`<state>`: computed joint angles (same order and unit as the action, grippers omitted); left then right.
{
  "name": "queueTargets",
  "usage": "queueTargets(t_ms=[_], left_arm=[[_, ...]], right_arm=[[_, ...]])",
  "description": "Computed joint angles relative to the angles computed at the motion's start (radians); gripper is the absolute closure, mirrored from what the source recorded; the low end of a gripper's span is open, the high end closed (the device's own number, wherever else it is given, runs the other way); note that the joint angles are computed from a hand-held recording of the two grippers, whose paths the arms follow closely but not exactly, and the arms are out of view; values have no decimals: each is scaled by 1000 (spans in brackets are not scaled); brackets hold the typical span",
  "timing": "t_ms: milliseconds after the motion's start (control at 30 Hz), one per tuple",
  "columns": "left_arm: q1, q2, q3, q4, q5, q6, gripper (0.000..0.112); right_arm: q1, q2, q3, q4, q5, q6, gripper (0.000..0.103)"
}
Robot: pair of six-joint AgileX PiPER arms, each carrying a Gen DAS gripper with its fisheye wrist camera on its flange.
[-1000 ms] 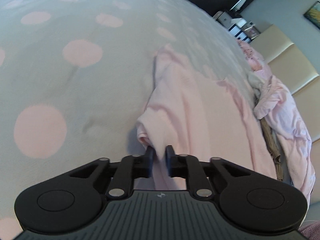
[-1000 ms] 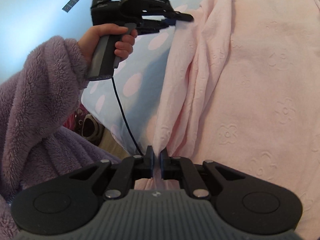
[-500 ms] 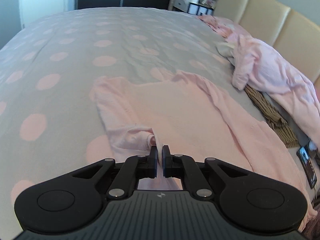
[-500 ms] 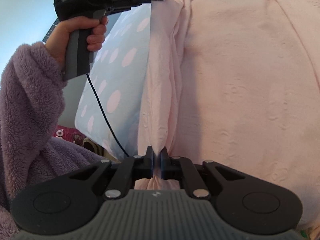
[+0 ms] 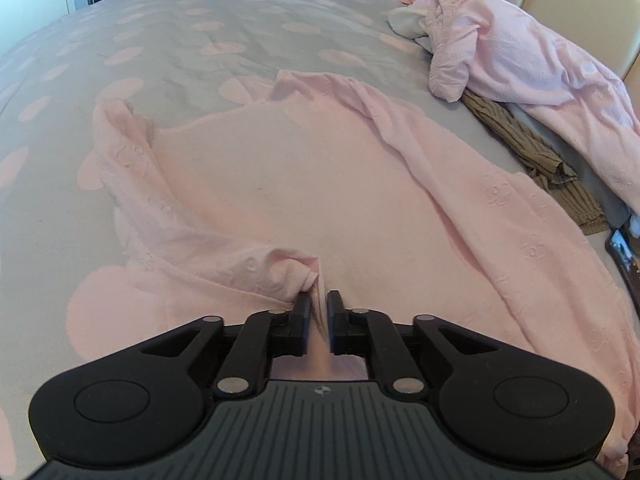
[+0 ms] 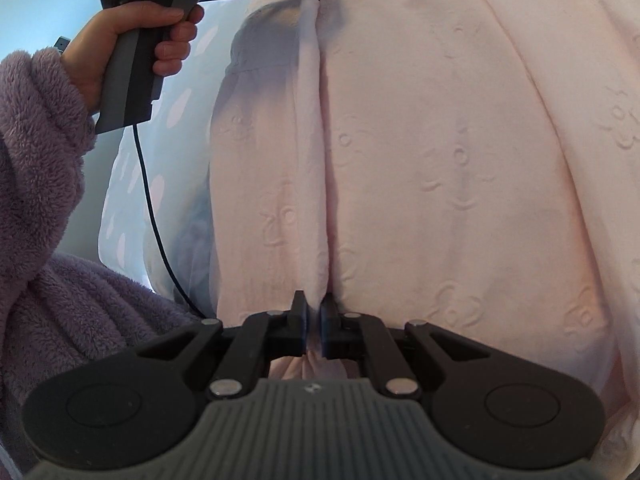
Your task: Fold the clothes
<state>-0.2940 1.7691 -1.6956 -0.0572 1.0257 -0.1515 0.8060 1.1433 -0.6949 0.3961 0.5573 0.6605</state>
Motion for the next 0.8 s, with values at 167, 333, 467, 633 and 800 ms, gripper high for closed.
queueTargets(t_ms=[167,333,467,633,800], left_arm=[[-29,-27,-12,33,19,-38,76],[-55,-116,39,56,36,-82,73],[-82,-200,94,80,58,-122,71],[-144,-265,130,133,124,-169,71],[-232,-310,161,211,173,-254,71]], right_arm=[[96,-15,-100,-294,148,237,72],[223,-52,-173,-540,229,426,66],[281,-28,-193,-544,157,396,64],[262,33,-178,-471,200,308,66],[239,-16,-178,-476,267,311,66]])
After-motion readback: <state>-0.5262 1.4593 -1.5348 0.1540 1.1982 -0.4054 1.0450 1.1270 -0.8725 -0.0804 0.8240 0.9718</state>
